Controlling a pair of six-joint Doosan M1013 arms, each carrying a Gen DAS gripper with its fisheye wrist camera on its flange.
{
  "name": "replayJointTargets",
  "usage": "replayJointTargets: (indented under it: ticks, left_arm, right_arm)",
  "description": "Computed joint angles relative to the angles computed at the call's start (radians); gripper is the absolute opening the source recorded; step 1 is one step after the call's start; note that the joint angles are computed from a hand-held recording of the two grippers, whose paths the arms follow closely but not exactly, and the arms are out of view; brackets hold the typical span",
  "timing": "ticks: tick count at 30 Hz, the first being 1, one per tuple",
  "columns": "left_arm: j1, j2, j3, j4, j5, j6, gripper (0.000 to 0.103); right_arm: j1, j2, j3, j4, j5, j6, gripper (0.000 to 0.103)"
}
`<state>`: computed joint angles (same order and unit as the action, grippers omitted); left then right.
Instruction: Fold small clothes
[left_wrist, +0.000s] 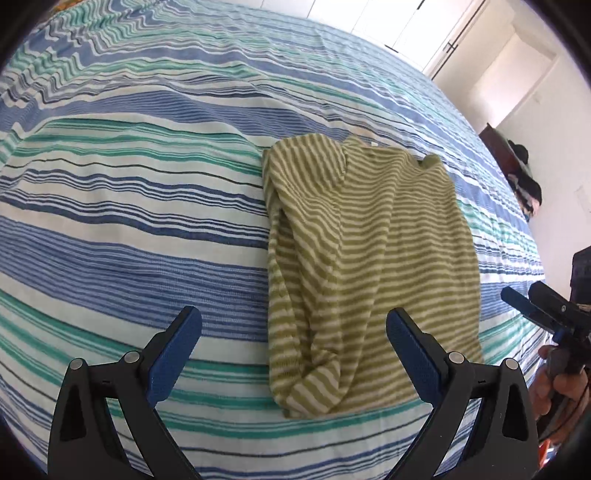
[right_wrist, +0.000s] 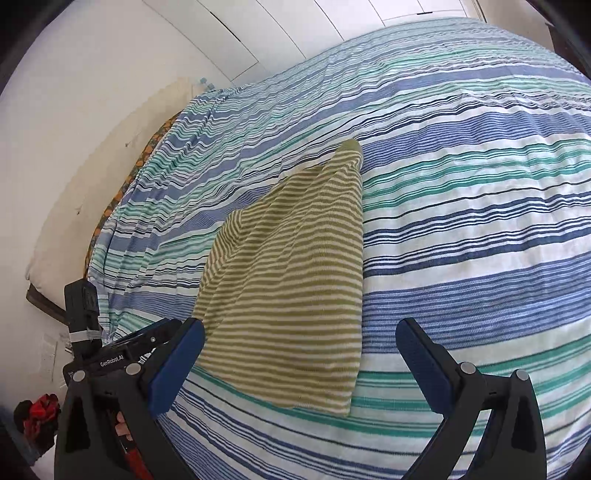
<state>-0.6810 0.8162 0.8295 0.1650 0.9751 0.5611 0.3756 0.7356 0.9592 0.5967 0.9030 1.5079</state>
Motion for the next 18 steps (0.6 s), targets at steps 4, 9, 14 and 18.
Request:
replayJointTargets:
  ticks: [4,9,14,18]
  left_arm:
    - [0.051,0.020,0.015,-0.231,-0.134,0.105,0.100]
    - [0.071,0.065,-0.038,-0.427,-0.159,0.234,0.018]
    - [0.056,0.046,-0.072,-0.339,-0.163,0.209,0.017]
    - [0.051,0.021,-0.110,-0.292,-0.215,0.219,0.017]
  right_arm:
    - [-0.015,0.147,-0.190,0.064,0.135,0.039,0.098]
    - [-0.002,0.263,-0.337,0.151,0.292,0.000,0.059]
    - [0.016,0.259,-0.397,0.098,0.278,-0.030,0.030]
    - [0.012,0.226,-0.436,0.103,0.238,-0.094,0.030]
